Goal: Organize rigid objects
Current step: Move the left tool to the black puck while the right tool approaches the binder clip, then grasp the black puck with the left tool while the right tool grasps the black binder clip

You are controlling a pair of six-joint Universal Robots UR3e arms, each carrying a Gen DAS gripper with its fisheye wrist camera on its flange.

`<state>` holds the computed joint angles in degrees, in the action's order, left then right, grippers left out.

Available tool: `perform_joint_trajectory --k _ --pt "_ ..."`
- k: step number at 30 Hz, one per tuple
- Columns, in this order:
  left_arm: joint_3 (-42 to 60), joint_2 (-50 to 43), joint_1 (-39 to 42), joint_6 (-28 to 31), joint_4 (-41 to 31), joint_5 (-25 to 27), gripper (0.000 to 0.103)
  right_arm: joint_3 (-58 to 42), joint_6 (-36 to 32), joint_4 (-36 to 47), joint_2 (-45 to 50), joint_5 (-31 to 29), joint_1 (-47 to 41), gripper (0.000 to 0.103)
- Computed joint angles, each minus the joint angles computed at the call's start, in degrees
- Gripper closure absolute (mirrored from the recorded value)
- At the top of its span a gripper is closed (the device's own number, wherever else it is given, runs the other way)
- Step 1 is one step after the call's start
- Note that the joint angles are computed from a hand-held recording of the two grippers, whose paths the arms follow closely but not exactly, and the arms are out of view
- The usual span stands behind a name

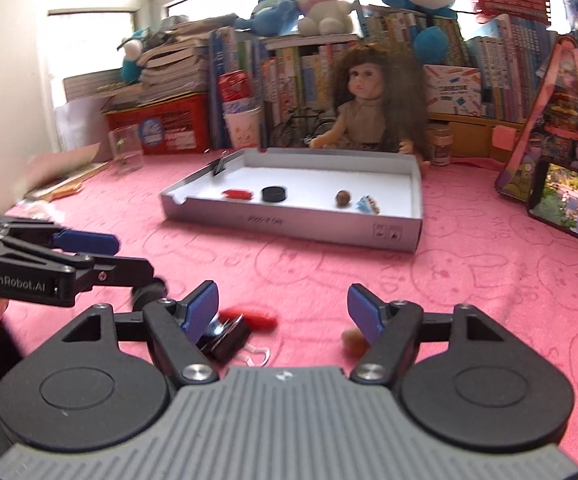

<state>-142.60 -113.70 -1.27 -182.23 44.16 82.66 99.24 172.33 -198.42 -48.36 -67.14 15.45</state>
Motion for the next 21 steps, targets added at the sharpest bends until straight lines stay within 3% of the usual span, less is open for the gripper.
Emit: perform_joint_trajectory --k 2,6,16,18,20,21 --pt "-1.80 0.55 0.53 0.77 0.45 -2.46 0.051 1.40 -1.63 0.70 -0.68 0.61 -0.11 0.029" --pt "-3.37 -0.76 0.14 2.64 2.04 -5.12 0.054 3.01 -3.30 0.83 -0.90 1.17 0.02 0.042" --pt "3.43 -7.73 -5.81 1.68 3.26 2.22 0.054 1.65 -6.50 2.53 0.24 2.93 0.40 0.046" --pt "4.18 -8.13 -6.38 1.79 2.93 3.31 0.058 0.39 -6.82 3.52 0.81 3.12 0.58 0.046" --pt "4.73 -7.64 -6.56 1.77 1.22 4.15 0.072 -0.73 -7.32 4.10 1.49 3.31 0.81 0.046" --pt "4.59 -7.33 -6.30 1.75 0.92 4.04 0.073 -1.22 -7.46 4.27 1.80 3.56 0.90 0.046"
